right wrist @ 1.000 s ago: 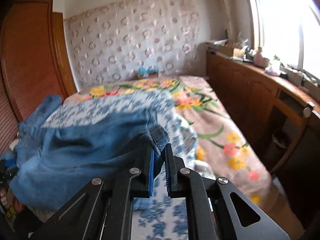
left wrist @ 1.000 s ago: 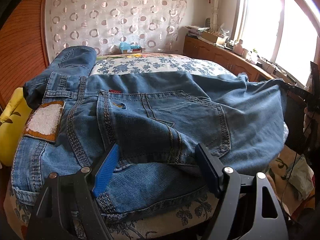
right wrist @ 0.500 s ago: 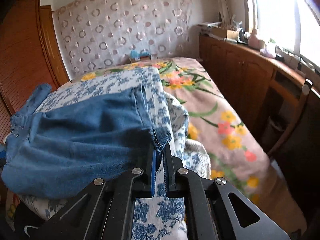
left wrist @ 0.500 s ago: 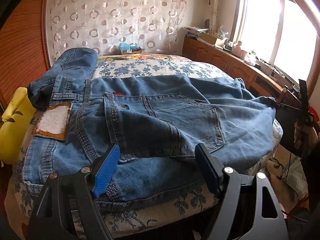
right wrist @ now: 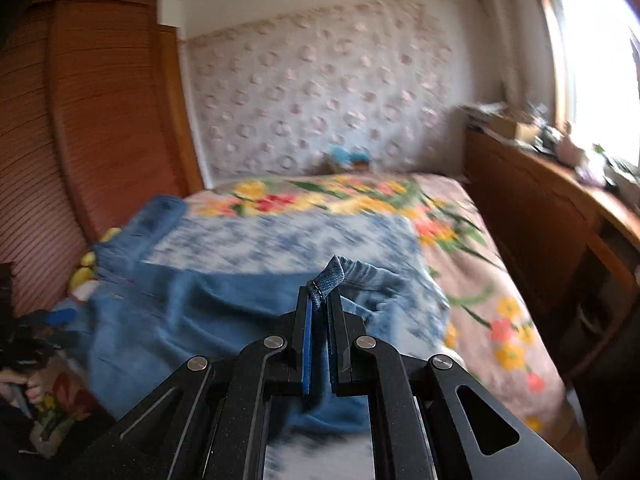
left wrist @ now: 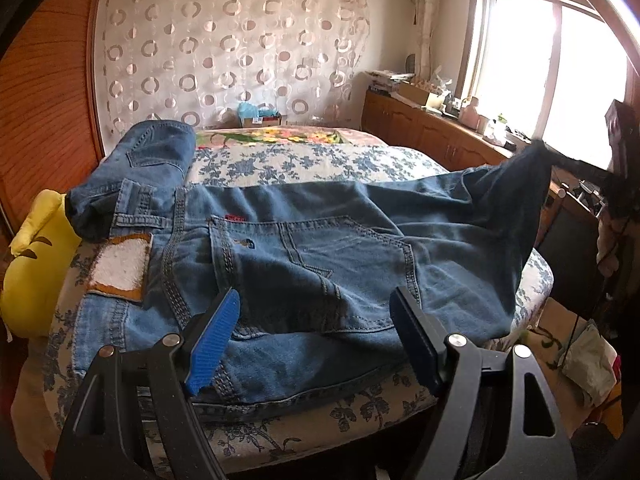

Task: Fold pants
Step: 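Lay the held leg across the jeans and open the right gripper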

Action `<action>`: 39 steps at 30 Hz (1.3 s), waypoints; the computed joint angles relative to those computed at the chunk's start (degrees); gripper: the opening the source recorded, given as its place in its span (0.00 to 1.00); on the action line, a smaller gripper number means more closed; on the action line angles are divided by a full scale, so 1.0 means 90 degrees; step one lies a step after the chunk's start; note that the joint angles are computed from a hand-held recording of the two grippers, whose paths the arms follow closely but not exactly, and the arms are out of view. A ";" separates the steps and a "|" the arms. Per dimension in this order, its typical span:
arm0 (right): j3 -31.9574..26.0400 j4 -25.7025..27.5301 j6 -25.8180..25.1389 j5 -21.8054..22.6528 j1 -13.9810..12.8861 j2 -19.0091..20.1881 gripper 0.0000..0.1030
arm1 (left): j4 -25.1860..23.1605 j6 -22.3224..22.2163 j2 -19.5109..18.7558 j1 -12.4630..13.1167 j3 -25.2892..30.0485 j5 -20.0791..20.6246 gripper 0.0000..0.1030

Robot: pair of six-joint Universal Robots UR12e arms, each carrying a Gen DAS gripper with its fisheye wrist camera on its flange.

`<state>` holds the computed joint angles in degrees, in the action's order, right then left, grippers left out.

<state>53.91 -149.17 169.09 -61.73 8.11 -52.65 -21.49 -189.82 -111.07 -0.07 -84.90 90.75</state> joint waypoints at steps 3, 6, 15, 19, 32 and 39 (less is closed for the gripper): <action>-0.0238 0.0095 -0.0317 0.0455 0.0135 0.0065 0.06 | 0.0049 -0.0019 0.0041 0.0018 -0.0034 0.0021 0.76; -0.0438 0.0275 -0.0666 0.0933 0.0260 0.0115 0.06 | 0.0113 -0.0036 0.0086 0.0036 -0.0083 0.0069 0.76; -0.1318 0.1671 -0.1739 0.1322 0.0568 0.0526 0.21 | 0.0159 -0.0112 0.0200 0.0097 -0.0229 0.0096 0.76; -0.1686 0.1967 -0.1690 0.1282 0.0500 0.0728 0.30 | 0.0155 -0.0117 0.0204 0.0112 -0.0238 0.0081 0.76; -0.1489 0.2011 -0.1066 0.0269 0.0650 0.0624 0.41 | -0.0048 -0.0007 -0.0150 0.0090 0.0277 -0.0396 0.76; -0.1588 0.2499 -0.1107 -0.0069 0.0714 0.0644 0.41 | -0.0523 0.0218 -0.0411 0.0044 0.0693 -0.0714 0.64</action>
<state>39.61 -126.68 159.13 -62.35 14.54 -46.86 -26.20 -187.85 -114.76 0.33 -78.67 84.32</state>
